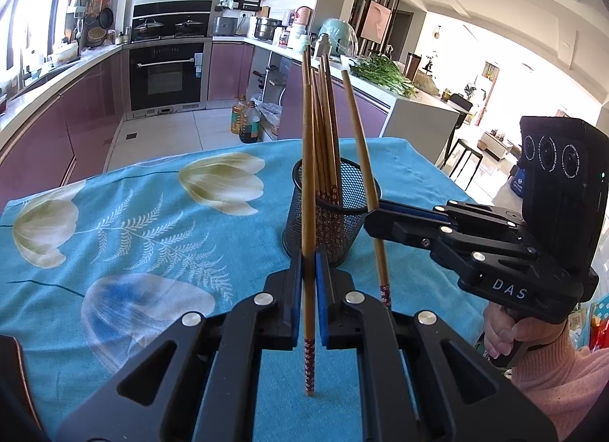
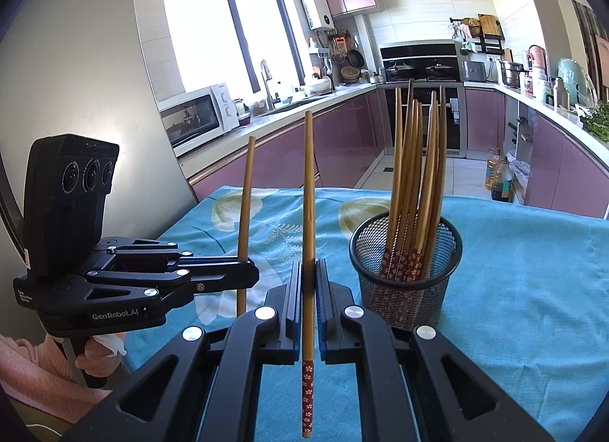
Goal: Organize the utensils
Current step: 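Carry the right tool's chopstick over the mesh cup while the left tool brings its own alongside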
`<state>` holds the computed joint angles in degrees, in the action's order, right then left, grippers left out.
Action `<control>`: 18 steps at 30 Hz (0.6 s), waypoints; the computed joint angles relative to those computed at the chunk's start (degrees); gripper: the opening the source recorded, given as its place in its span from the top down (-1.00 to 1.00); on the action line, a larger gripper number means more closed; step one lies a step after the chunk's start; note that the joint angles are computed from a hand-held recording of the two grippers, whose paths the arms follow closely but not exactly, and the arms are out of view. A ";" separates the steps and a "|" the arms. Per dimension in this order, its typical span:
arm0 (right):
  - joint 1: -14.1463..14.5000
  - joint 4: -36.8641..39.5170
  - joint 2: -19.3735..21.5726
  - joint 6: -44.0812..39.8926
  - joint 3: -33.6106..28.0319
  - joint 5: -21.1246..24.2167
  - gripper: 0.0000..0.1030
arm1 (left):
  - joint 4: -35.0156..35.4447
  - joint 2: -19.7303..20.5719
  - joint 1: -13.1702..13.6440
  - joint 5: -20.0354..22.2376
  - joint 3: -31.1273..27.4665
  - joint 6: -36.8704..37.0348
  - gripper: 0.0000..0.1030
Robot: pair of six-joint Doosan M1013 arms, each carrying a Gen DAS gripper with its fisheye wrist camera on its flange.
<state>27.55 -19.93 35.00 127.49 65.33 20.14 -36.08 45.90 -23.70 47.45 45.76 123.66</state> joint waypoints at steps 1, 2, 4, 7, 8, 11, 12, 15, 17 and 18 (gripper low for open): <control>-0.05 -0.59 -0.11 0.63 0.14 -0.17 0.89 | -0.04 0.02 -0.01 0.00 -0.10 0.07 0.86; -0.16 -1.22 -0.28 1.20 0.42 -0.44 0.89 | -0.09 -0.01 -0.02 -0.10 -0.11 0.18 0.86; -0.21 -2.89 -0.46 2.81 0.61 -0.73 0.89 | -0.33 0.02 0.00 -0.24 -0.25 0.51 0.86; -0.24 -5.38 -0.63 5.24 0.75 -1.16 0.89 | -0.61 0.05 -0.02 -0.57 -0.45 0.97 0.86; -0.30 -5.70 -0.69 5.66 0.82 -1.35 0.89 | -0.67 0.05 -0.03 -0.64 -0.51 1.02 0.86; -0.41 -6.90 -0.79 7.04 1.10 -1.79 0.89 | -0.94 0.19 -0.01 -0.77 -0.79 1.42 0.86; -0.43 -7.36 -0.79 7.47 1.11 -1.82 0.89 | -0.99 0.23 -0.03 -0.79 -0.91 1.53 0.86; -0.51 -8.36 -0.72 8.61 0.93 -2.00 0.89 | -1.00 0.25 -0.07 -0.90 -1.01 1.65 0.86; -0.54 -9.32 -0.72 9.50 0.86 -2.09 0.89 | -0.88 0.34 -0.08 -0.96 -1.19 1.60 0.86; -0.57 -9.52 -0.74 9.64 0.84 -2.14 0.89 | -0.89 0.37 -0.09 -0.95 -1.30 1.58 0.86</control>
<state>26.99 -29.45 34.26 137.13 66.17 18.01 -36.97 46.28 -23.79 46.51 44.46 125.25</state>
